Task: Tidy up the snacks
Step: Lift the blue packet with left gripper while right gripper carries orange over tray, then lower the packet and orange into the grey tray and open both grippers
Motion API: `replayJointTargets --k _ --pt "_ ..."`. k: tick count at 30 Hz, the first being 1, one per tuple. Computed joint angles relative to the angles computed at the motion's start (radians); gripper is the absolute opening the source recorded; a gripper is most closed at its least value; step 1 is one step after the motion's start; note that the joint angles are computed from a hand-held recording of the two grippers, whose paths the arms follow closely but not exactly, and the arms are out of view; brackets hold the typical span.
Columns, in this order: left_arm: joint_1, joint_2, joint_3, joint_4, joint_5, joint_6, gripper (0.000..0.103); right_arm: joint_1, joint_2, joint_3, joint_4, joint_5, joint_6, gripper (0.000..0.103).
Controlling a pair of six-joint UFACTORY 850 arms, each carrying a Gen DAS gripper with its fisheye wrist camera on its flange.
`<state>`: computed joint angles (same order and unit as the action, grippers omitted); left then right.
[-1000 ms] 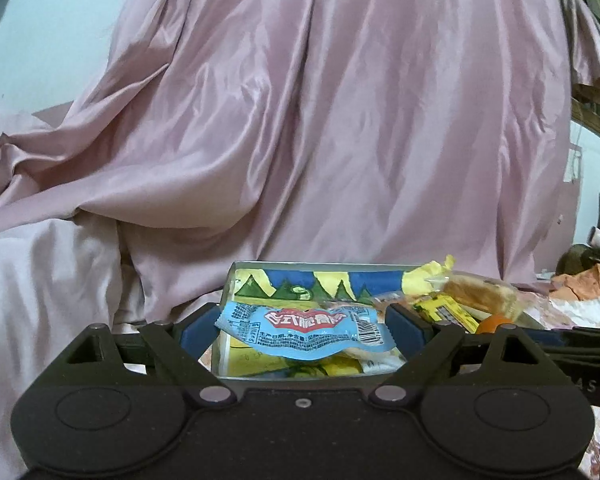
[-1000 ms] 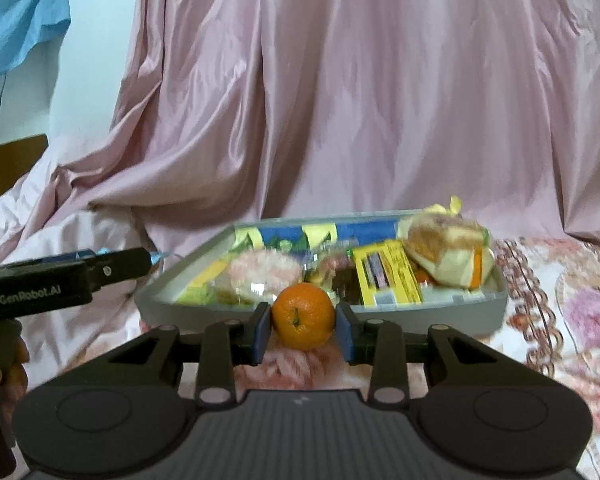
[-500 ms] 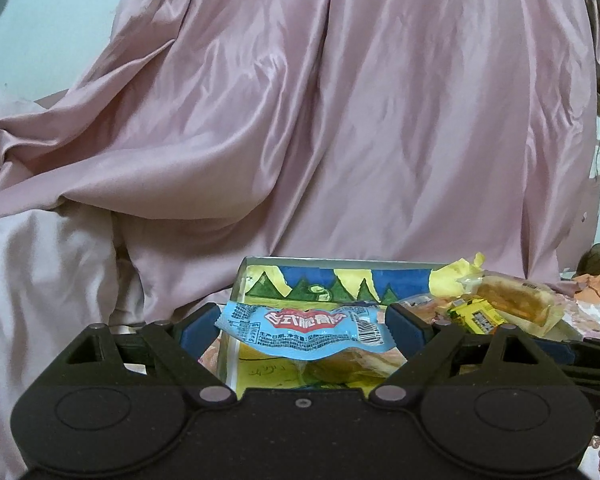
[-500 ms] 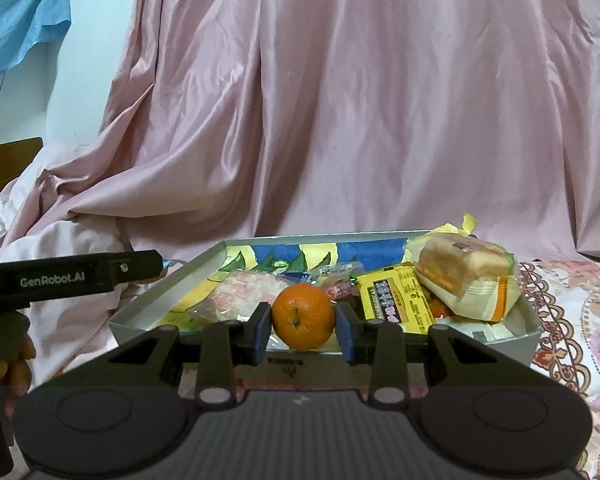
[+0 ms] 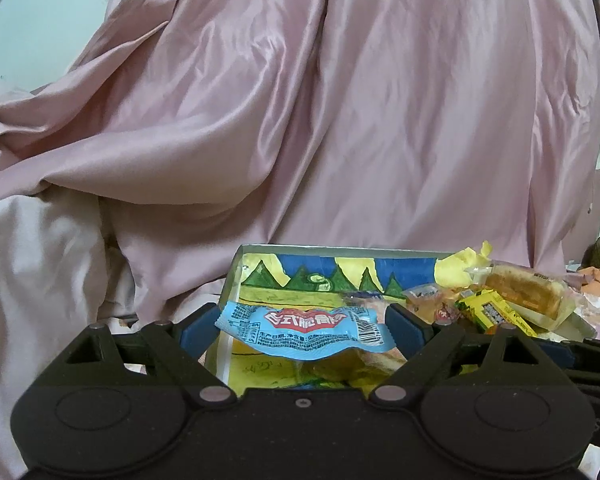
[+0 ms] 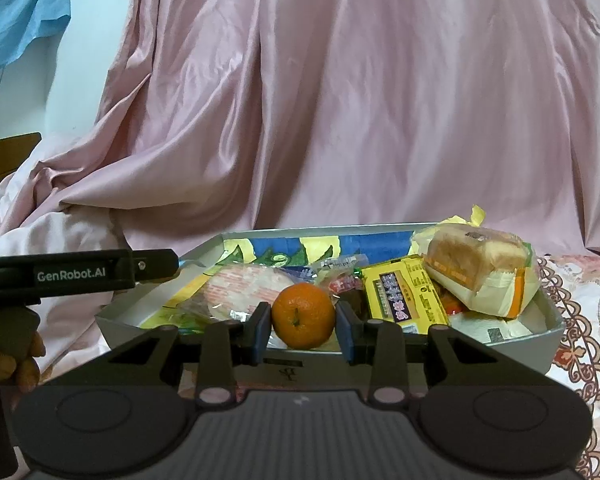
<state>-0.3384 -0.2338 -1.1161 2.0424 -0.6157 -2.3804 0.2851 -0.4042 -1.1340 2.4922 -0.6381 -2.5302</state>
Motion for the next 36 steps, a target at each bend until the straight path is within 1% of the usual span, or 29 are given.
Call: replayJointTargets --k 17,22,24,27,31,36 --pt "0.005 -0.006 0.004 -0.014 0.037 -0.003 0.09 0.009 -0.009 -0.008 -0.022 0.001 0.014 0.039" --pt "0.006 -0.008 0.003 -0.028 0.049 0.0 0.091 0.01 -0.008 -0.007 -0.027 -0.002 0.025 0.041" --pt "0.004 -0.006 0.005 -0.026 0.041 -0.001 0.096 0.011 -0.008 -0.007 -0.025 -0.001 0.025 0.044" --pt "0.001 -0.003 0.011 -0.017 0.027 -0.022 0.101 0.01 -0.008 -0.007 -0.025 -0.002 0.028 0.046" --pt "-0.001 -0.001 0.012 -0.026 0.019 -0.029 0.102 0.009 -0.009 -0.005 -0.015 -0.007 0.022 0.05" --pt "-0.005 0.009 0.018 -0.048 0.008 -0.033 0.102 0.008 -0.007 -0.003 0.004 -0.01 0.013 0.058"
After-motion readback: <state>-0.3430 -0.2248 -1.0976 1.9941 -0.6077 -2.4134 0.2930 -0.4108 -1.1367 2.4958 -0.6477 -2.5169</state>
